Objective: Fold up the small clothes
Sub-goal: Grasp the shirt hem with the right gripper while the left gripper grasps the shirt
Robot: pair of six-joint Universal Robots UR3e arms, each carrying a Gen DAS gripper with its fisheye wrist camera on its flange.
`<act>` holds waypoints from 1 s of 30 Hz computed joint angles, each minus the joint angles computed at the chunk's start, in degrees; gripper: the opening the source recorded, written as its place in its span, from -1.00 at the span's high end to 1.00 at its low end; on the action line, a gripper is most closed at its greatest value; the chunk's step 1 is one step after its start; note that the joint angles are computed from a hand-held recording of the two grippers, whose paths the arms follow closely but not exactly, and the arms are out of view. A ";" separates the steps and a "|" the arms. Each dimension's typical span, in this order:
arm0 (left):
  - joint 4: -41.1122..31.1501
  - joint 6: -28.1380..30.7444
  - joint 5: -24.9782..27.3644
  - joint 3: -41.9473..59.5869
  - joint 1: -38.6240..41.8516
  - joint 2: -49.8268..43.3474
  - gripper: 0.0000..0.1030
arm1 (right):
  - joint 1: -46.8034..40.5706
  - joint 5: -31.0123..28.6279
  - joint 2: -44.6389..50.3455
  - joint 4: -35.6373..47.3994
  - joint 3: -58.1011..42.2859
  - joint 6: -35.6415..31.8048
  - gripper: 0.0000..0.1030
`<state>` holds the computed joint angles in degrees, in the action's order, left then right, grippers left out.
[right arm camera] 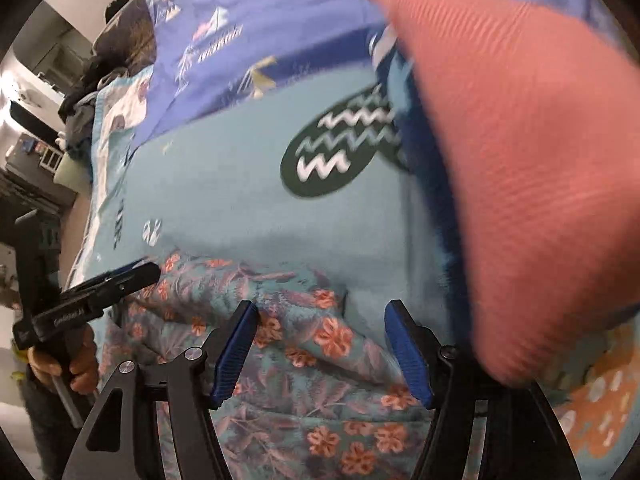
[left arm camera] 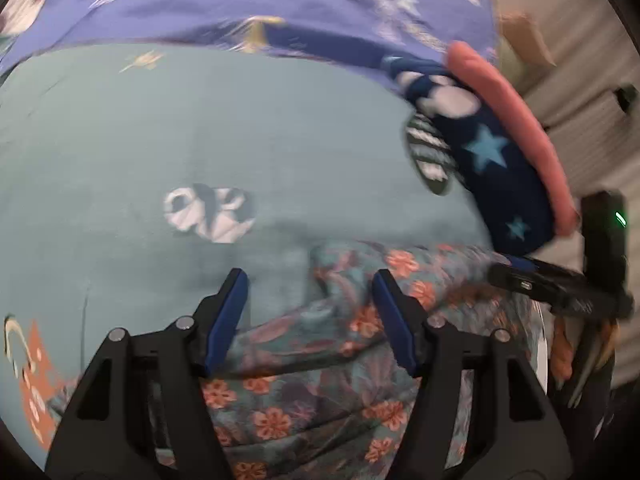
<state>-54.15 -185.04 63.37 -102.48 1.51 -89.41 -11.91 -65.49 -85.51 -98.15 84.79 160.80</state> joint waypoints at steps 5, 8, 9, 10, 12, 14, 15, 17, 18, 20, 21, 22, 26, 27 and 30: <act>-4.32 11.13 -8.68 -6.02 0.88 7.71 -0.18 | -3.64 10.05 -1.15 12.94 1.12 -12.65 -0.34; -6.71 17.68 -11.37 -9.32 0.21 13.18 -0.19 | -6.26 13.21 -5.82 17.72 4.39 -20.72 -0.34; -6.87 18.66 -11.96 -9.52 -0.10 13.71 -0.19 | -6.49 13.62 -7.25 17.47 5.97 -21.19 -0.34; -6.32 18.84 -12.10 -9.39 -0.60 13.65 -0.18 | -6.58 13.71 -7.97 16.72 6.92 -20.83 -0.34; -3.16 16.39 -10.39 -8.93 -2.14 12.06 -0.19 | -6.70 13.92 -9.00 13.81 9.48 -18.31 -0.33; -0.21 12.05 -8.54 -8.77 -2.31 10.31 -0.19 | -8.07 14.73 -10.24 10.32 12.59 -16.15 -0.29; 1.35 9.55 -8.16 -8.78 -1.98 9.33 -0.19 | -9.01 15.70 -11.13 8.68 14.35 -14.64 -0.25; 5.90 4.15 -8.51 -9.62 -0.51 7.72 -0.18 | -9.36 17.47 -10.20 3.94 15.56 -9.54 -0.15; 8.91 1.51 -9.54 -10.46 0.45 7.11 -0.12 | -9.87 18.48 -10.36 1.83 16.69 -7.42 0.07; 13.30 -1.34 -10.59 -10.55 0.95 5.38 0.49 | -9.69 18.83 -10.01 -2.30 17.51 -4.33 0.74; 14.43 -1.97 -9.90 -10.01 0.47 4.99 0.95 | -9.53 18.76 -10.05 -4.31 17.78 -3.31 0.83; 15.43 -2.31 -9.42 -10.12 0.13 5.35 0.98 | -9.85 19.61 -10.61 -5.81 18.50 -2.71 0.83; 21.48 -0.80 -12.77 -12.95 0.12 10.71 0.98 | -16.04 29.15 -19.61 -4.84 23.14 -11.51 0.84; 21.93 -0.38 -14.36 -13.07 0.83 11.24 0.98 | -17.40 31.32 -22.01 -3.84 23.91 -14.98 0.84; 22.18 0.05 -12.78 -11.34 0.77 11.74 0.97 | -18.02 33.31 -27.19 -3.32 24.83 -23.37 0.80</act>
<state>-31.97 -184.99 50.59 -113.82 2.29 -77.67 -29.93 -32.19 -112.70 -101.47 109.62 137.43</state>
